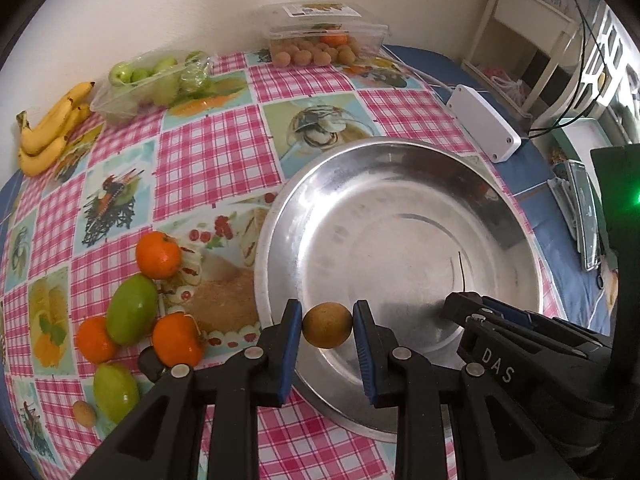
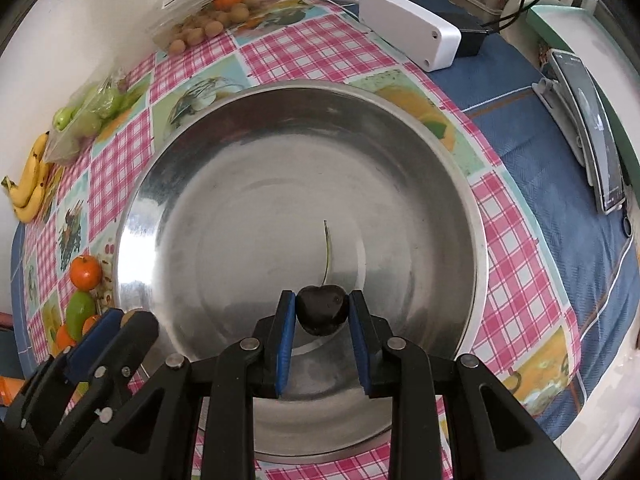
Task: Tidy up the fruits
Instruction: 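Carry the cherry in the right gripper and brown fruit in the left over the steel bowl, then open the right gripper to drop the cherry while the left gripper releases the brown fruit into the bowl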
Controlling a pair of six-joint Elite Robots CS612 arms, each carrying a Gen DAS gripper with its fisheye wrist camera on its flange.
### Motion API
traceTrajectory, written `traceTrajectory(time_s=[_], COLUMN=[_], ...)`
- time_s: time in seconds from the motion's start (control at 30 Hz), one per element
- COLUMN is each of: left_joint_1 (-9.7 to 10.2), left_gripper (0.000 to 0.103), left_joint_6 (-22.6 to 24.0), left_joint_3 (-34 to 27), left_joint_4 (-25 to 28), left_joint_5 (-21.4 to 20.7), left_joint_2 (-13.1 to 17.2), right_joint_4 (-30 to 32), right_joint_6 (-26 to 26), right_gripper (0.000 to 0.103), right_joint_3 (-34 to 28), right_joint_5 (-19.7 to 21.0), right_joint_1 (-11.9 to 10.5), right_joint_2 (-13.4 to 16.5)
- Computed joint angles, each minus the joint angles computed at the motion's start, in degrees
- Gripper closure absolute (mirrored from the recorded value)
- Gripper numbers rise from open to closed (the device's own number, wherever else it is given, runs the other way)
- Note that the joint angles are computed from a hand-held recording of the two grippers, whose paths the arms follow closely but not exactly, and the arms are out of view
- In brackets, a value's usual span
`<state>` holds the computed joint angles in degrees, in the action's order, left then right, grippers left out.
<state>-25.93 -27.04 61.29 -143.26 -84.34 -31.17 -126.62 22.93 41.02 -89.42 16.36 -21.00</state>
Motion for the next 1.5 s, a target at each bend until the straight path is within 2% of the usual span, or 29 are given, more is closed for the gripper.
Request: traceTrajectory(time_s=[0.13, 0.53, 0.67, 0.77, 0.87, 0.93, 1.0, 1.17, 1.23, 1.33, 1.43, 1.5], left_joint_1=[0.03, 0.18, 0.26, 0.31, 0.45, 0.53, 0.68, 1.11, 1.15, 1.30, 1.64, 1.84], left_gripper=[0.075, 0.074, 0.073, 0.072, 0.064, 0.052, 0.044, 0.029, 0.020, 0.014, 0.006, 0.004], left_joint_6=[0.11, -0.01, -0.22, -0.45, -1.00, -1.51, -2.28, -4.85, -5.97, -7.41, -9.63, -11.08], left_joint_3=[-0.30, -0.70, -0.62, -0.44, 0.09, 0.45, 0.86, 1.89, 2.18, 2.45, 3.12, 3.79], left_joint_4=[0.09, -0.45, -0.62, -0.89, -1.84, -2.29, -2.74, -2.60, -1.48, -0.12, 0.30, 0.41], left_joint_5=[-0.17, -1.06, -1.18, -1.16, -1.12, -0.77, -0.10, 2.81, 5.33, 8.40, 9.37, 9.96], left_joint_2=[0.24, 0.67, 0.61, 0.45, 0.06, -0.20, -0.49, -1.23, -1.54, -1.77, -2.14, -2.53], right_joint_4=[-0.72, -1.48, -2.12, -3.65, -4.78, -5.48, -6.32, -6.77, -6.35, -5.48, -4.81, -4.45], right_joint_6=[0.40, 1.90, 2.16, 2.59, 2.80, 2.84, 2.93, 2.31, 2.04, 1.59, 1.08, 0.71], right_gripper=[0.075, 0.073, 0.058, 0.052, 0.047, 0.044, 0.035, 0.034, 0.034, 0.034, 0.034, 0.034], right_joint_3=[1.65, 1.54, 0.83, 1.73, 2.08, 2.41, 3.01, 3.19, 3.04, 2.23, 1.39, 0.90], right_joint_5=[0.38, 0.87, 0.62, 0.34, 0.04, -0.11, -0.44, -0.06, 0.13, 0.18, 0.02, 0.11], right_joint_1=[-0.08, -0.20, -0.24, -0.20, -0.19, -0.20, -0.23, -0.29, -0.28, -0.20, -0.05, 0.03], right_joint_2=[-0.81, -0.70, -0.35, -0.82, -1.02, -1.16, -1.49, -1.58, -1.50, -1.07, -0.64, -0.38])
